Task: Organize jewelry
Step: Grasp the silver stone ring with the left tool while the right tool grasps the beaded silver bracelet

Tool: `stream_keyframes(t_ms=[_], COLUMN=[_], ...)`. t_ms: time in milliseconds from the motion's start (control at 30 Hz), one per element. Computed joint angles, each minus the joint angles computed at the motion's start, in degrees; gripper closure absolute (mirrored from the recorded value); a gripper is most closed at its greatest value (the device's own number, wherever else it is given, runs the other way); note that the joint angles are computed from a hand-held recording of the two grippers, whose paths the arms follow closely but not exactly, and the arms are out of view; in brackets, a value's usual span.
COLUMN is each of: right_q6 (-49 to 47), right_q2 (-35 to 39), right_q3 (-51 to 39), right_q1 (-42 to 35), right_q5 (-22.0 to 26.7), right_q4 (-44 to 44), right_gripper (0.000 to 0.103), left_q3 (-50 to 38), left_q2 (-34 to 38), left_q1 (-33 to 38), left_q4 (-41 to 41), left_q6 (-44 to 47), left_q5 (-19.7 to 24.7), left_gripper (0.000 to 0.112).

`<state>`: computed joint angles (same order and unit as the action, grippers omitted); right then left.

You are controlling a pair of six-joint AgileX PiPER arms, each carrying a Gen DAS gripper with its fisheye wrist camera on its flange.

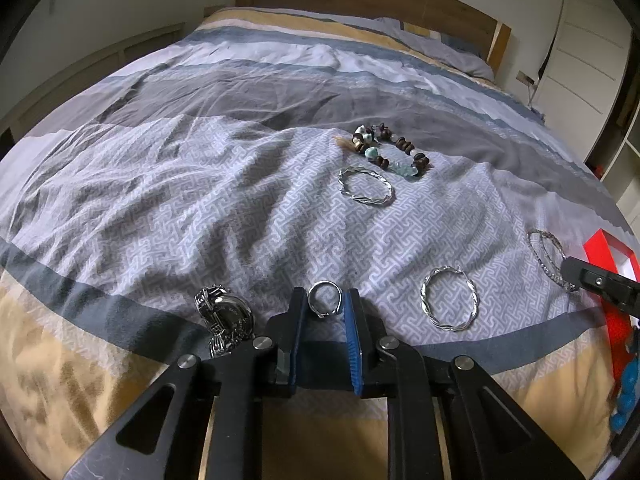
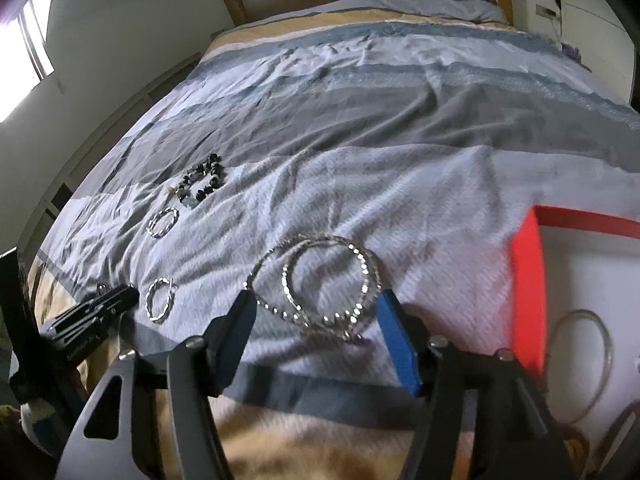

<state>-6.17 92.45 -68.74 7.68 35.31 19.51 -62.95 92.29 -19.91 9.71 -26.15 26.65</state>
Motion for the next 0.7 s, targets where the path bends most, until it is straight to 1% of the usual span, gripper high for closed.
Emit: stream_keyframes(t_ms=[100, 233, 300, 433, 467, 533, 567, 600, 633, 667, 700], right_q6=[-0.74, -4.23, -5.46, 0.25, 0.80, 2.47, 3.02, 4.43, 4.60, 2.82, 1.84], right_q2=[1.32, 3.17, 3.99, 6.37, 6.70, 7.11, 7.00, 6.60, 6.04, 5.63, 5.42], right_q3=[-0.49, -1.61, -2.55, -5.12, -5.31, -5.78, -5.71, -5.32, -4.64, -4.16, -3.97], right_q1=[-0.39, -0.91, -0.33, 2.13, 2.21, 2.64, 2.79, 3.00, 2.65, 1.78, 1.35], right_q5=[0.06, 0.44, 0.80, 0.53, 0.33, 0.08, -0.19, -0.69, -1.24, -1.14, -0.97], right_q4=[2.02, 6.90, 7.69, 0.01, -0.62, -2.86, -3.72, -5.58, -5.78, -3.70, -2.84], right_gripper=[0.035, 0.029, 0.027, 0.027, 0.027, 0.030, 0.035, 0.055, 0.066, 0.080, 0.090], left_q3=[0.48, 0.93, 1.05, 1.13, 1.04, 0.57, 0.27, 0.08, -0.02, -0.14, -0.29], left_q2=[-0.28, -0.40, -0.43, -0.43, -0.36, -0.05, 0.14, 0.23, 0.20, 0.21, 0.21], left_q1=[-0.08, 0.20, 0.34, 0.36, 0.20, -0.42, -0.74, -1.06, -1.28, -1.38, -1.51], left_q4=[0.15, -0.86, -1.40, -1.47, -0.92, 1.15, 2.06, 3.00, 3.17, 2.81, 2.65], left_q6=[-0.24, 0.62, 1.11, 1.31, 0.88, -0.78, -1.51, -2.15, -1.98, -1.35, -0.92], left_q5=[-0.47, -1.15, -1.37, -1.52, -1.38, -0.75, -0.47, -0.26, -0.19, -0.17, -0.05], left_gripper=[0.094, 0.094, 0.094, 0.094, 0.094, 0.095, 0.095, 0.095, 0.095, 0.095, 0.096])
